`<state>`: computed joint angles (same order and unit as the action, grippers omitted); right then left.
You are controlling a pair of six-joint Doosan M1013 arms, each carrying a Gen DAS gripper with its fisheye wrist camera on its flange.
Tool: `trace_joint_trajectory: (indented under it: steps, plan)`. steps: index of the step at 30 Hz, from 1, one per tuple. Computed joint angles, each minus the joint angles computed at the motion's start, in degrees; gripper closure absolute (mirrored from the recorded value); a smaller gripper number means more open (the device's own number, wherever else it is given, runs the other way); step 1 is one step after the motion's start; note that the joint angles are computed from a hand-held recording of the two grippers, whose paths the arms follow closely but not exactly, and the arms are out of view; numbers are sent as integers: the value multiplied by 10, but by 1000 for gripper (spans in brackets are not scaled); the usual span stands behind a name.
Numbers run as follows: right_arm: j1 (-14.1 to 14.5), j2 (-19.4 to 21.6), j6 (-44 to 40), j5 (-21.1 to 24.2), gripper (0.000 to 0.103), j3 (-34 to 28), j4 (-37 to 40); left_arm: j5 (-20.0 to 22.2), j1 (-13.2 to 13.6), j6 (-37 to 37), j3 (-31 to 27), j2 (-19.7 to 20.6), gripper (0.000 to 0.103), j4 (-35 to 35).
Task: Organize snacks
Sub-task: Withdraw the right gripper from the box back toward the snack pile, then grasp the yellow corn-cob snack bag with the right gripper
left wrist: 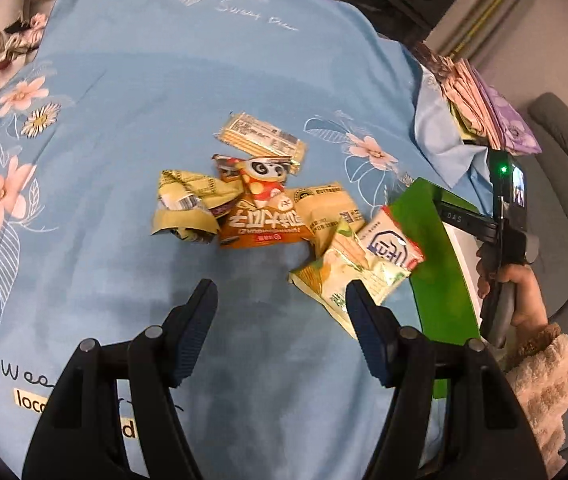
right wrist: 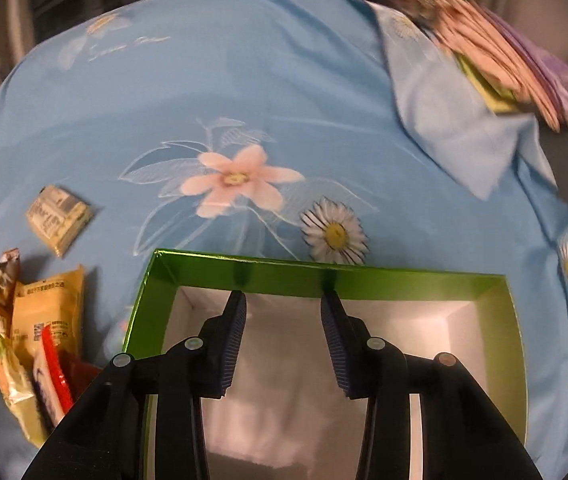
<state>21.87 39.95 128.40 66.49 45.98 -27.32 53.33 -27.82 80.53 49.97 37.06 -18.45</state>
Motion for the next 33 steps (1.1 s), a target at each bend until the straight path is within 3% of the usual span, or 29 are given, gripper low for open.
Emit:
trace_joint_trajectory:
  steps: [8,11,14,16,18,20,22,26,30,33]
  plan:
    - [-13,-5,-46,-53,61,19,103,-11,12,-23,3,-1,37,-4]
    - [-4,2,-53,-10,61,1,68,-9,14,-34,2,0,35,1]
    - [7,16,-8,75,61,-42,19,-2,15,-45,0,2,35,2]
    - [15,5,31,83,59,-43,-12,5,18,-47,-3,5,31,-15]
    - [24,-11,56,71,49,-38,-17,11,20,-49,-5,7,25,-29]
    - [34,-29,56,36,28,-30,7,13,19,-55,-5,7,24,-26]
    - [42,-38,41,-5,22,-22,49,15,18,-63,-5,6,22,-20]
    - [50,-31,-12,-64,22,-15,163,18,18,-85,0,5,20,-10]
    - [60,17,-32,7,24,-71,178,26,17,-106,5,1,19,17]
    - [65,35,-31,32,33,-87,163,25,18,-120,10,-1,19,35]
